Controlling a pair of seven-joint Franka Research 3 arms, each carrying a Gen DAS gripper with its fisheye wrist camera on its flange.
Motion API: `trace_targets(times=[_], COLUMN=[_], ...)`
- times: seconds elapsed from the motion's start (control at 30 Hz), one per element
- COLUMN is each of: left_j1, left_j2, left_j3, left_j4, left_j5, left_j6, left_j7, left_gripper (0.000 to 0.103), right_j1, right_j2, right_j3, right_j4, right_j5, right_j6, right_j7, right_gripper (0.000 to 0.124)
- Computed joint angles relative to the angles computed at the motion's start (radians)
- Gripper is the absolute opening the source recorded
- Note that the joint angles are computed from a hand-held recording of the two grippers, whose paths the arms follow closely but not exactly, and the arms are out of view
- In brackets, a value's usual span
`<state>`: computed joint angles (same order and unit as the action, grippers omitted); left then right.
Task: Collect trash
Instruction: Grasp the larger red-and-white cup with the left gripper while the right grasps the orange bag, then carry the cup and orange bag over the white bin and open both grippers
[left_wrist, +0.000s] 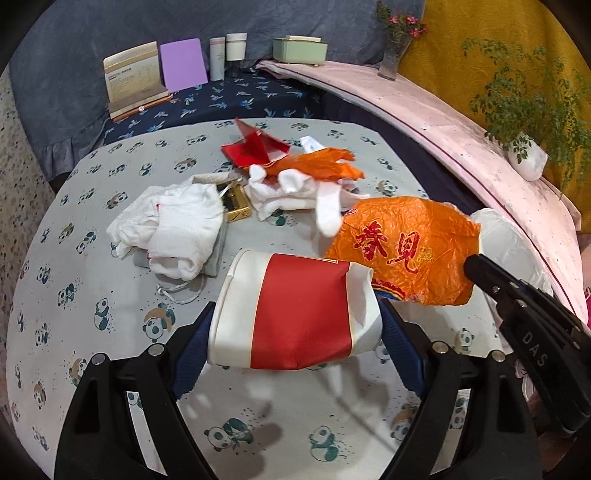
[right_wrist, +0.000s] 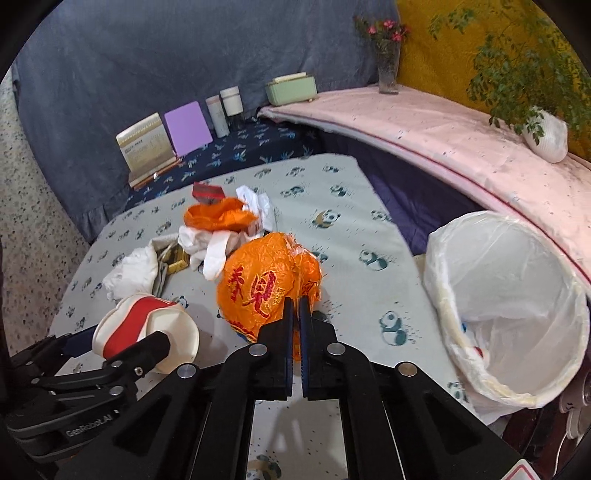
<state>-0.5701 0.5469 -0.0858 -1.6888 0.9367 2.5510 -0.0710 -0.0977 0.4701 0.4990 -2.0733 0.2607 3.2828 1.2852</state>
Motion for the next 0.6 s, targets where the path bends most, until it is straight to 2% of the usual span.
trace_targets(times=[0.17, 0.37, 0.6], left_j1=[-0.024, -0.056, -0.097], left_j2=[0.017, 0.054, 0.117], left_j3=[-0.007, -0.009, -0.006], left_j4=[0.052, 0.131, 0.253], left_j5=[0.007, 0.003, -0.021], left_j6=[-0.023, -0.047, -0.071], left_j7=[0.027, 0.078, 0.169], left_gripper=[0.081, 0.080, 0.081], right_j1=[-0.139, -0.320, -0.405], right_j2=[-0.042, -0.078, -0.119], right_j3=[0.106, 0.229, 0.241], right_j4=[-0.064, -0.133, -0.183], right_j5=[-0.044, -0.157, -0.263], right_j6=[0.061, 0.124, 0.182], right_j7=[0.029, 0.132, 0.248], right_gripper=[0.003, 0.003, 0.003])
